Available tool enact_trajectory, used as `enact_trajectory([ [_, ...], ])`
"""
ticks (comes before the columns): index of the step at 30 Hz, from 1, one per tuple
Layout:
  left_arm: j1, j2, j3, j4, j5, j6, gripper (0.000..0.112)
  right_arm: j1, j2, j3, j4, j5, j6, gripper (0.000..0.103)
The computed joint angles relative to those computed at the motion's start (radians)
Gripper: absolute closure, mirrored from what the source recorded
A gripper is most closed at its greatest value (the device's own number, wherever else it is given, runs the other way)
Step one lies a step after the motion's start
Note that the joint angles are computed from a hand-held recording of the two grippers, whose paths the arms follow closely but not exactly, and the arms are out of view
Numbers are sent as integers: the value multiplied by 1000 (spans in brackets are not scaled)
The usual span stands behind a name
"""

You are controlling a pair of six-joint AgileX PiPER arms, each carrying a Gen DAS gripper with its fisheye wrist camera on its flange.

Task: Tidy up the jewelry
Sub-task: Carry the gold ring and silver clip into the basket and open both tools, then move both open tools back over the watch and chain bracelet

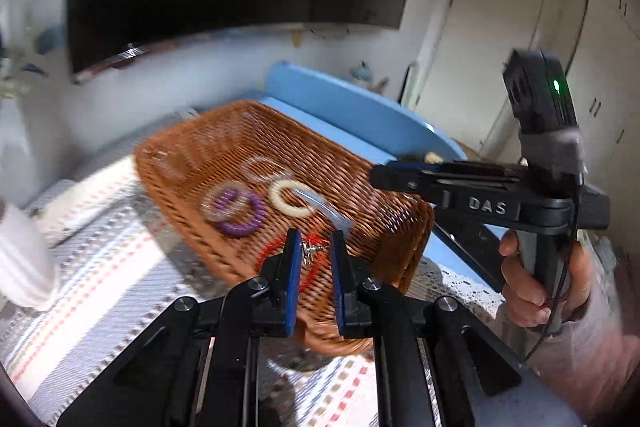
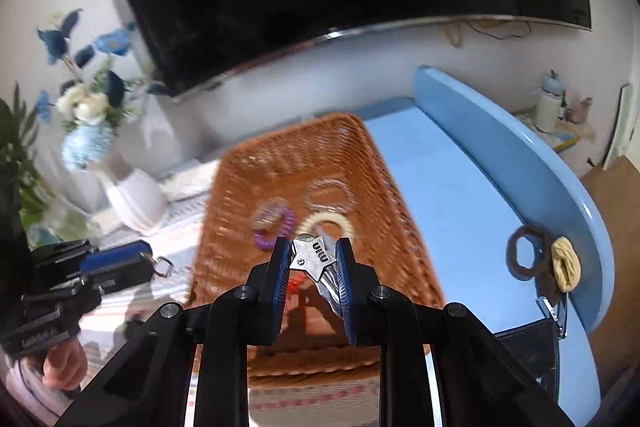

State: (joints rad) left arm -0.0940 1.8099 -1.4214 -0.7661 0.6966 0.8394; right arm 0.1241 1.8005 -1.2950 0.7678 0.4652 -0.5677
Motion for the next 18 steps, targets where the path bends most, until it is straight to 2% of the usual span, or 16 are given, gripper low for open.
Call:
enact_trajectory([
  [5, -49, 47, -32, 74, 12, -37, 99, -16, 46, -2, -6, -11, 0, 80],
  [7, -63, 51, -33, 91, -1, -44, 99, -1, 55, 4, -22, -44, -1, 80],
  [11, -46, 51, -36, 49, 34, -15, 98, 15, 63, 12, 29, -53, -54, 80],
  [14, 12, 58, -69, 10, 163, -16, 73, 35, 39, 22, -18, -61, -15, 78],
  [18, 95, -49, 33, -38, 150, 25, 72, 54, -59, 100, 27, -94, -100, 76],
])
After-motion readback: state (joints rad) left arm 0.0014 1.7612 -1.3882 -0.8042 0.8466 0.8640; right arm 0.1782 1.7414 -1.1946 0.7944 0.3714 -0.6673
